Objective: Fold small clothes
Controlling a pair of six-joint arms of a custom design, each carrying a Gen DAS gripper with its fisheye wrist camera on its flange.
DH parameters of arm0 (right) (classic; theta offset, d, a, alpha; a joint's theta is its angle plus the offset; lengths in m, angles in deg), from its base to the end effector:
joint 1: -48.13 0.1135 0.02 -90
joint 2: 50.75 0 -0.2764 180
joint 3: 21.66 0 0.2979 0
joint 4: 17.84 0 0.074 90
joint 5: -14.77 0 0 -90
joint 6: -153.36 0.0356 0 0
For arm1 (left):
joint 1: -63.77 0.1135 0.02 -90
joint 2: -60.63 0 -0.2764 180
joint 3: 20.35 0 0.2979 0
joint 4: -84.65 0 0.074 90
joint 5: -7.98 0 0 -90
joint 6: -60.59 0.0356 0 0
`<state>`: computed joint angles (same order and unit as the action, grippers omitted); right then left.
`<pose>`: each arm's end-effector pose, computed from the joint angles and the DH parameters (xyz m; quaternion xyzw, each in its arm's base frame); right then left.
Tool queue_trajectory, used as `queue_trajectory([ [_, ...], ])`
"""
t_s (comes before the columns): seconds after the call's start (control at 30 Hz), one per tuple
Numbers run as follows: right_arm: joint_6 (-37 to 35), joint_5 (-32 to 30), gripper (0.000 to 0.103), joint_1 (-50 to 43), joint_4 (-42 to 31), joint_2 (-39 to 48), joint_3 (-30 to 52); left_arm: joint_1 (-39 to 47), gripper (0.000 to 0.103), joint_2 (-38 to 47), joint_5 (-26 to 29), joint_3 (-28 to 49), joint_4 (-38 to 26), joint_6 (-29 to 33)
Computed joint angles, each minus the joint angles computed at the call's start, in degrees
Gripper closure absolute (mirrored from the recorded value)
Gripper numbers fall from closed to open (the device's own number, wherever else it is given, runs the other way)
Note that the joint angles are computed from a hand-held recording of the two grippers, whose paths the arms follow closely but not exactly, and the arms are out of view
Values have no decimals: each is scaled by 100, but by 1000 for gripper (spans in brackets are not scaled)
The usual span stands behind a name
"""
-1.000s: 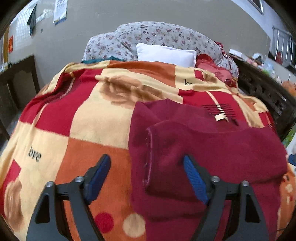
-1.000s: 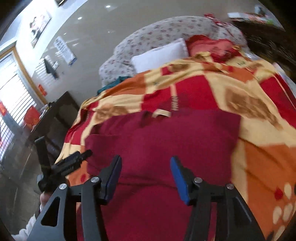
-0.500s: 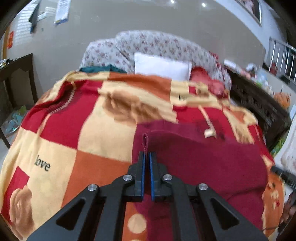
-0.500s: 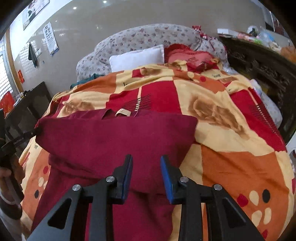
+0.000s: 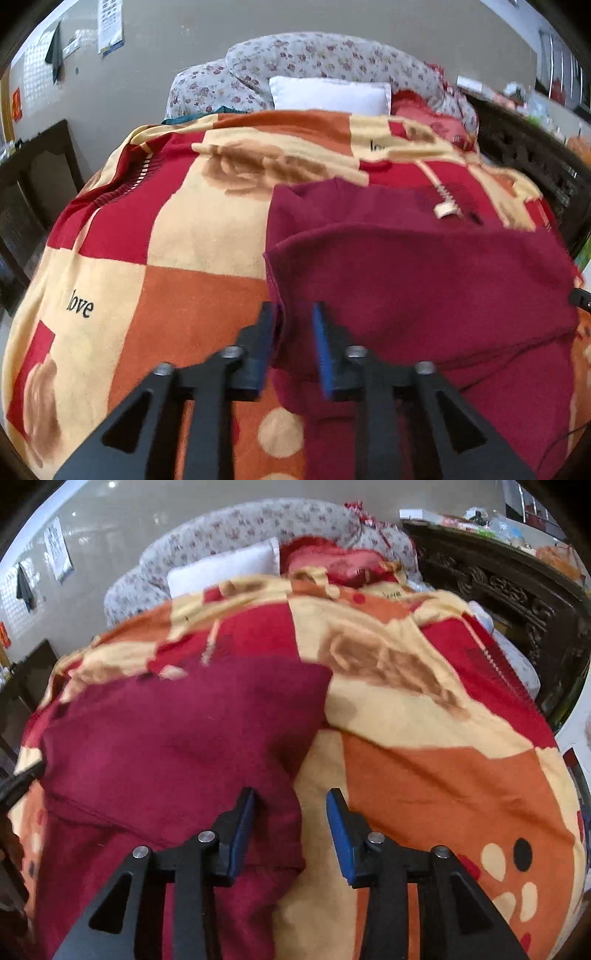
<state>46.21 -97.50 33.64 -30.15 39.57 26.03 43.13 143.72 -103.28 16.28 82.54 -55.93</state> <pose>0.2959 -0.0625 0.1006 -0.0799 0.9340 0.0966 0.3345 0.2506 -0.0806 0.0916 -0.1123 0.9147 0.0191 0.3876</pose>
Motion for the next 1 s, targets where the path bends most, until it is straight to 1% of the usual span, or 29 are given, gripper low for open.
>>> queue_trajectory([
  [0.03,43,-307,61,-34,38,-346,-102,7,56,-54,-36,-18,29,-37],
  [0.07,101,-229,61,-11,31,-404,-130,3,49,-82,-110,-24,70,-53],
  [0.1,180,-224,61,71,85,-572,-184,-28,49,-74,-289,-15,122,-62],
  [0.17,263,-134,64,257,230,-634,-174,-29,49,75,-443,115,87,-77],
  [0.23,348,68,77,533,285,-325,56,35,49,421,-344,340,68,-35],
  [0.3,404,271,79,688,393,264,396,70,48,836,-385,552,112,6],
  [0.33,746,953,79,919,394,702,684,112,48,975,-330,605,162,27],
  [0.37,500,763,79,862,421,852,772,157,47,1088,-259,651,195,46],
  [0.43,666,583,77,751,543,1110,914,193,43,1173,-249,676,203,79],
  [0.47,694,501,77,695,438,1118,978,190,41,1093,-262,625,163,101],
  [0.53,712,327,77,582,265,891,880,216,41,819,-174,490,-17,145],
  [0.63,368,293,74,526,92,213,401,151,40,296,-233,88,-72,134],
  [0.7,52,161,74,428,35,-371,-102,103,37,111,-279,-128,-68,117],
  [0.73,-155,221,74,362,36,-630,-403,93,37,79,-283,-191,-56,113],
  [0.77,-252,355,74,339,74,-653,-519,66,37,43,-310,-268,-34,83],
  [0.8,-252,355,74,339,75,-653,-519,30,37,-1,-338,-335,-16,29],
  [0.83,-331,524,74,339,185,-559,-574,-1,37,-54,-343,-381,-31,-36],
  [0.87,-353,745,74,363,367,-352,-585,-23,37,-119,-323,-421,-74,-114],
  [0.9,-341,767,73,347,450,-138,-528,-71,37,-203,-298,-452,-186,-213],
  [0.93,-289,596,73,264,478,82,-439,-145,37,-332,-270,-494,-340,-295],
  [1.0,-172,374,73,127,277,8,-398,-372,36,-713,-322,-672,-606,-410],
])
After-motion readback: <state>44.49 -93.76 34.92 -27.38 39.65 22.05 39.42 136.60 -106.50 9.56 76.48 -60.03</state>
